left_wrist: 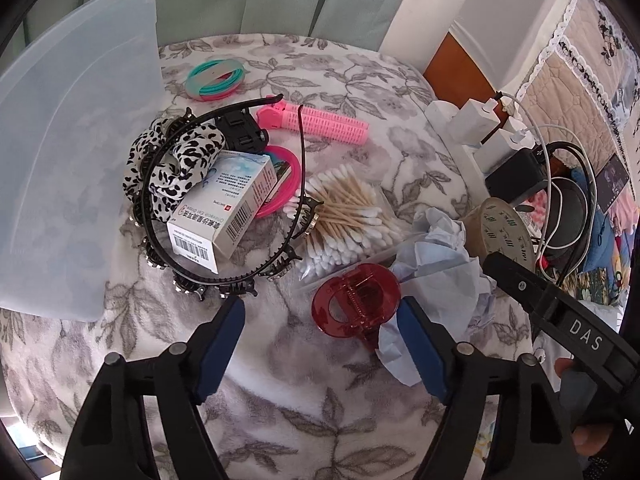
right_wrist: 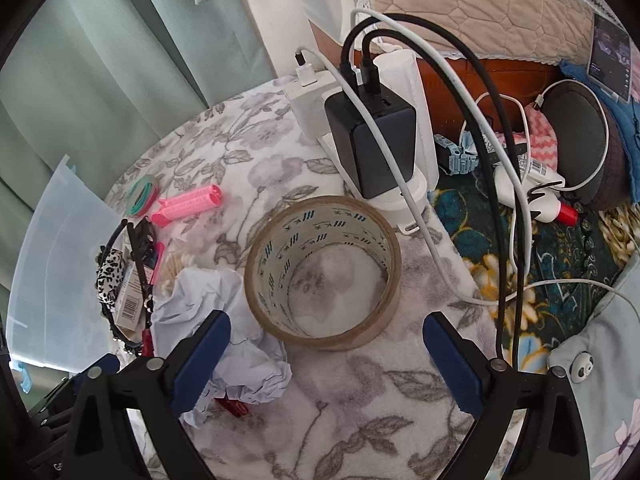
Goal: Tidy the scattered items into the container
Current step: 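Close the right tool on the tape roll while the left tool grips the red claw clip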
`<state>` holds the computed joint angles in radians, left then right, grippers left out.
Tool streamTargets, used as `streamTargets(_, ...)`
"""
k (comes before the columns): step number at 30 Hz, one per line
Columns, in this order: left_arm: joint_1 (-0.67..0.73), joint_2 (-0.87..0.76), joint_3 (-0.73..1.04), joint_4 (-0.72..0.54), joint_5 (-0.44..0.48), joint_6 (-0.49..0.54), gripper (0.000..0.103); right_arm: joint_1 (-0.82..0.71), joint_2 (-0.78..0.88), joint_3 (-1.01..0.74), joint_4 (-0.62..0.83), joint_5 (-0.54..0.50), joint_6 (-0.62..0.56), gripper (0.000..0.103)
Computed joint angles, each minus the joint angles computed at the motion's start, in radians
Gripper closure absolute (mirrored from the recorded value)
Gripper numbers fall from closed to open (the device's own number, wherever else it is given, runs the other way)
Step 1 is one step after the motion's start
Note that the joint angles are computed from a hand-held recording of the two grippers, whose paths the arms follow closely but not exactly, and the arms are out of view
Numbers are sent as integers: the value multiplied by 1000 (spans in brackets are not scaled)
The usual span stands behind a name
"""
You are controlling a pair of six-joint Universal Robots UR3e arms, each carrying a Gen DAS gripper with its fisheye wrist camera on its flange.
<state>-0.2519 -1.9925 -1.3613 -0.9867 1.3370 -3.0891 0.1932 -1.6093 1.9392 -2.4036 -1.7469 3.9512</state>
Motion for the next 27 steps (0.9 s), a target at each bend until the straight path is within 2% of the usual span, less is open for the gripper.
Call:
streamTargets(7,-27,-72,79,-40,-1,2,46,-49,43,-8,-30,32,-34,6)
streamTargets(14,-30,-88,79,-19,-39,11,58,-68,103,-18,-65,53,-41,6)
streamTargets(27,-8,-8,-24,51,-64,27,58,-77,69,10,-67,76,8,8)
